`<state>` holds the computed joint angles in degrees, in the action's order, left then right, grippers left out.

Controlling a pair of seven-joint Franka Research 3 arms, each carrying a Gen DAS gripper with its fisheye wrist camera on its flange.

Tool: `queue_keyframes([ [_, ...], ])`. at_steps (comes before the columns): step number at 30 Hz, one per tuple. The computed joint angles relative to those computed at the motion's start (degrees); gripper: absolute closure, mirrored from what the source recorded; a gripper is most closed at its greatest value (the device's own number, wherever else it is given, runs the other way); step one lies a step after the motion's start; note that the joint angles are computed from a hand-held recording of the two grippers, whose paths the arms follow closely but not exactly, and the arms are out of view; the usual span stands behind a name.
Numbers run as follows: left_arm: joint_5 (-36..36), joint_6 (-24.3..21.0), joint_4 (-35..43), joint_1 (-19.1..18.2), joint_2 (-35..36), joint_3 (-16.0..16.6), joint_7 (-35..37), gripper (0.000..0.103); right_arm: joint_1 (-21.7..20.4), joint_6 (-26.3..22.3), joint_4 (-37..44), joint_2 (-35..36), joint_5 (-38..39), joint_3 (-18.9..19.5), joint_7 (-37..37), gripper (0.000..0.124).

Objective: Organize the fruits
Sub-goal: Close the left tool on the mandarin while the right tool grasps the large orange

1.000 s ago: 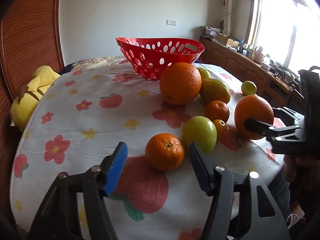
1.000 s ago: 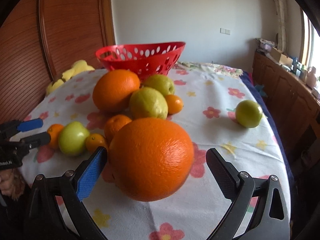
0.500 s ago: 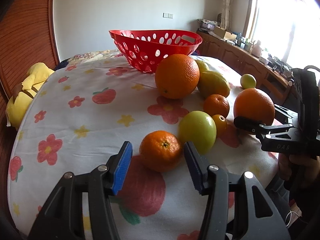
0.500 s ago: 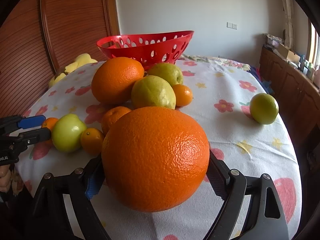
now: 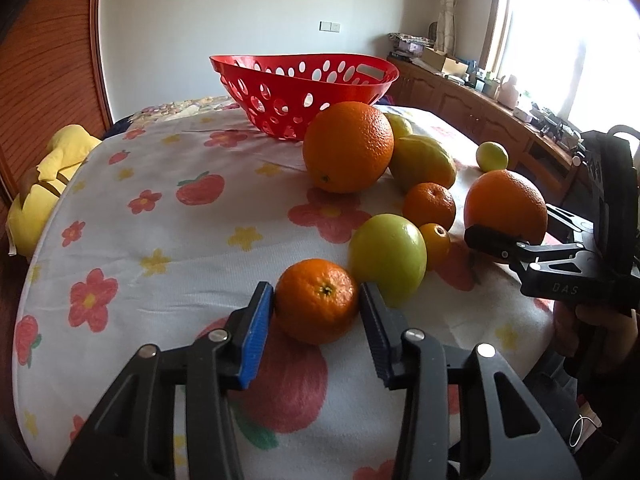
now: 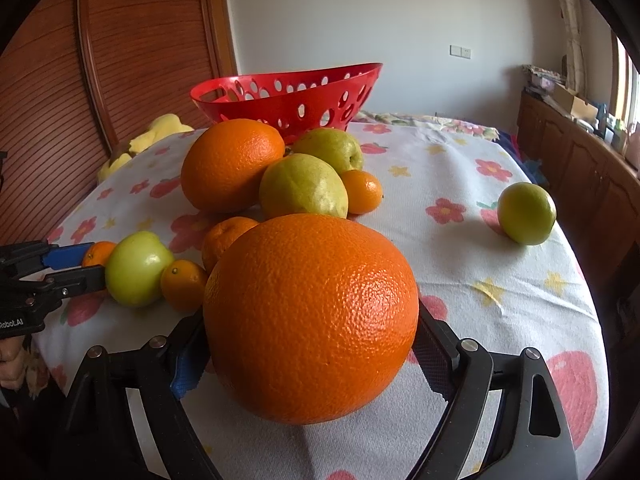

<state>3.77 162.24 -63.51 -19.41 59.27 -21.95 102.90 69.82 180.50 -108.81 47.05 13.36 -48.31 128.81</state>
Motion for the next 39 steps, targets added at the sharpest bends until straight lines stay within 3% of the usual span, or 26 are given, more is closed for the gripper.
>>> queue_keyframes([
  [3, 0.5, 1.7, -1.6, -0.1, -1.2, 1.1, -1.5, 0.061, 0.1, -0.4, 0.2, 0.2, -0.2, -0.3, 0.0, 0.035],
  [16, 2.2, 0.3, -2.3, -0.1, -1.8, 2.3, -3.4, 0.056, 0.0, -0.2, 0.2, 0.2, -0.6, -0.2, 0.4, 0.035],
  [21, 1.6, -0.7, -1.1, 0.4, -0.9, 1.3, -2.9, 0.053, 0.0, -0.1, 0.1, 0.2, -0.5, -0.2, 0.2, 0.035],
  [24, 1.1, -0.5, -1.4, 1.0, -0.8, 0.3, -1.7, 0.058, 0.0, -0.1, 0.1, 0.2, -0.4, -0.2, 0.2, 0.035],
  [29, 1.5, 1.2, -1.7, 0.4, -1.4, 1.5, -2.7, 0.06, 0.4, -0.6, 0.1, 0.3, -0.4, -0.6, 0.2, 0.036],
  [34, 1.4, 1.4, 1.4, 1.0, -0.6, 0.0, -0.1, 0.06, -0.4, -0.5, -0.2, -0.9, -1.6, 0.2, 0.0, 0.036],
  [39, 0.8, -0.7, 10.5, -0.6, 3.3, -0.1, 2.9, 0.06, -0.3, 0.9, -1.7, -1.6, -1.7, -0.1, -0.7, 0.036],
])
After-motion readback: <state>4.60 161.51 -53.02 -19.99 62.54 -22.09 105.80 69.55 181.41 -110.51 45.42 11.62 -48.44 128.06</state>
